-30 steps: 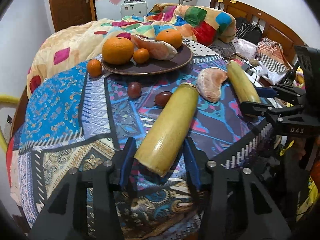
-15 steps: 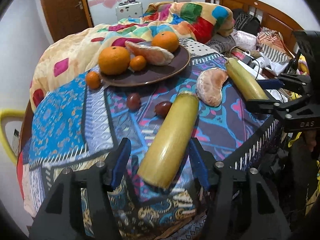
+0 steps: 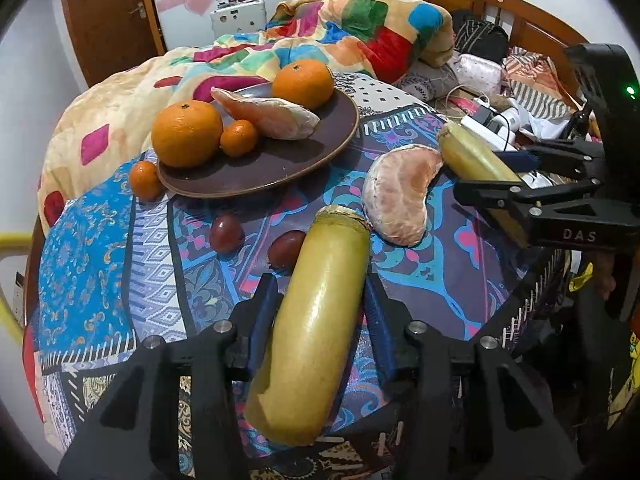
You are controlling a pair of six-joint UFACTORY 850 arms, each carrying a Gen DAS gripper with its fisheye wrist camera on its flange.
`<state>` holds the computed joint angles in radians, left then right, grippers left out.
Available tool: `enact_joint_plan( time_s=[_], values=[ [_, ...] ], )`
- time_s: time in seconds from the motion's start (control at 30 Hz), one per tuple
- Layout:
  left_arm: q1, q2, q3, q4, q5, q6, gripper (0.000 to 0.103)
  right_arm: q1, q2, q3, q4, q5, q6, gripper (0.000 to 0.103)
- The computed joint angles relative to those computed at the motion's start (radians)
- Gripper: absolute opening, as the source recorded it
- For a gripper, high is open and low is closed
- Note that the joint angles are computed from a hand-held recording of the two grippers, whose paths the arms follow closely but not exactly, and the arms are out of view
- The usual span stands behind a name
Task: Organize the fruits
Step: 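Close the left tool on one yellow fruit while the right tool grasps the other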
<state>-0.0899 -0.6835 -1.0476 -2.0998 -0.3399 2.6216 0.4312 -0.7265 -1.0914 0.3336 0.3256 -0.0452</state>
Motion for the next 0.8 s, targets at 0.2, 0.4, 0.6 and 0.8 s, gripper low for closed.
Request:
enact_joint_plan(
  time_s=[0.2,0.4,0.6,0.8],
  values=[
    [0.028,0.015,0.017,0.082,-0.037,-0.114,0.041,0.024,0.010,0.005,-0.024,-0.013,-0.039,0.036],
    [0.009,0.002,0.002,0.084,-0.015,-0.086,0.041,0.029,0.004,0.003,0.023,0.010,-0.066,0.035],
    [0.013,-0.001,-0.004,0.081,-0.032,-0.092,0.039,0.018,0.019,0.024,-0.105,0.049,0.083,0.035],
    [0.041,0.024,0.009,0.063,-0.074,-0.110,0.037,0.029,0.048,0.036,-0.095,0.091,0.069,0.035]
  ],
)
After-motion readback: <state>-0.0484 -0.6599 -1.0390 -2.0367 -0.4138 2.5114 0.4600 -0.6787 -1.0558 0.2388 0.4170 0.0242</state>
